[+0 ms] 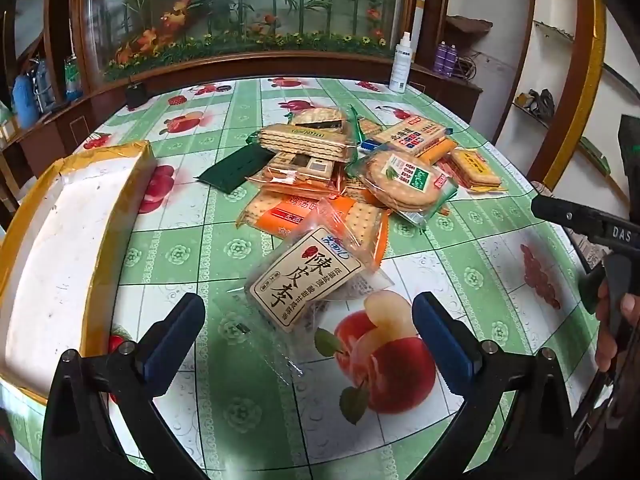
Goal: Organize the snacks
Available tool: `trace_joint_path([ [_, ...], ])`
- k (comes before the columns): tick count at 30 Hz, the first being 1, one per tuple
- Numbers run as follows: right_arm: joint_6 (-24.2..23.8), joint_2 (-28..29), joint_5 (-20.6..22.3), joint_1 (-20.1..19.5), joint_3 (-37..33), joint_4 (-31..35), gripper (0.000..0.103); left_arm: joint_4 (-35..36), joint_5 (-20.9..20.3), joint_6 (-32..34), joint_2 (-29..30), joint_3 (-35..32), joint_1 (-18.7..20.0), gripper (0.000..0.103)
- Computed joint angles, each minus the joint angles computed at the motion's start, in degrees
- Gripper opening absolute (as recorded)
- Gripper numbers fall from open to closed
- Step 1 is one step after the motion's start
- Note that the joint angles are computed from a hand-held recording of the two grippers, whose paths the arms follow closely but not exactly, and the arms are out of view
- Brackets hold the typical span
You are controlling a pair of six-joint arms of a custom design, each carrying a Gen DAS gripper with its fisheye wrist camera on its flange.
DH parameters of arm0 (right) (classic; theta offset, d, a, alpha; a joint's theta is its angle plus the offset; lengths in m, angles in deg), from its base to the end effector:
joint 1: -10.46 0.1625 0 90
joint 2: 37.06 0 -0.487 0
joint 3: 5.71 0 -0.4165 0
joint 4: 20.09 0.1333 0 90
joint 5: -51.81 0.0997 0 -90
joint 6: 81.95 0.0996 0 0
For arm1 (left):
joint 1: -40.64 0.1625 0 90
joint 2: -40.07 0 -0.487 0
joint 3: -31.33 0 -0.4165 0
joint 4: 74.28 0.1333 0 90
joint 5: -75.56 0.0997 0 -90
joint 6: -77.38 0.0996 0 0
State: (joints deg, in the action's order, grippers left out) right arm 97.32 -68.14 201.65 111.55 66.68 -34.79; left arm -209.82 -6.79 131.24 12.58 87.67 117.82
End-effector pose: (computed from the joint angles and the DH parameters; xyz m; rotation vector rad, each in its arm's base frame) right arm 0.1867 -0.7073 0.0274 -0.4714 -1.9406 1.2550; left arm -0.0614 -0.9302 0.1204 1.5685 2.4359 -0.3301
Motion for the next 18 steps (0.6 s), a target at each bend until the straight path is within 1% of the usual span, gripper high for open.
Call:
trace_joint_path([
  [4,-0.37,1.37,1.14,-0.12,-2.97,2.72,0.103,-2.39,0.74,0.87,-0.06,1.02,-0.16,0.103],
  [8,-0.65,3.62,3.63,-0.23,-7.31,6.42,0.103,-3.35,1.28,1.15,0.26,0.85,-0.19,0.103],
  [9,-0.52,3.84,3.54,-0.38,-7.82,6.97,0.103,-3.35,1.45,1.16,0.38,0.66,-0.2,0.103],
  [10,-0.21,4.0,3.39,-0.48,-8.22,7.49,0.103,-3.78,0.74,1.04,1.14,-0.31,0.25,0.103],
  [11,0.07,4.1,3.21,-0.57,-8.52,7.92,0.103,-4.41,2.15,0.84,0.98,0.37,-0.37,0.103],
  [15,1.03,4.6,3.76,-0.89,-10.04,9.86,0.103,-5.66,3.32,0.04,1.46,-0.01,-0.56,0.103],
  [18,1.32,4.34,3.63,-1.3,-10.17,9.97,0.103,-6.98,3.8,-0.64,2.06,-0.81,-0.63,0.103],
])
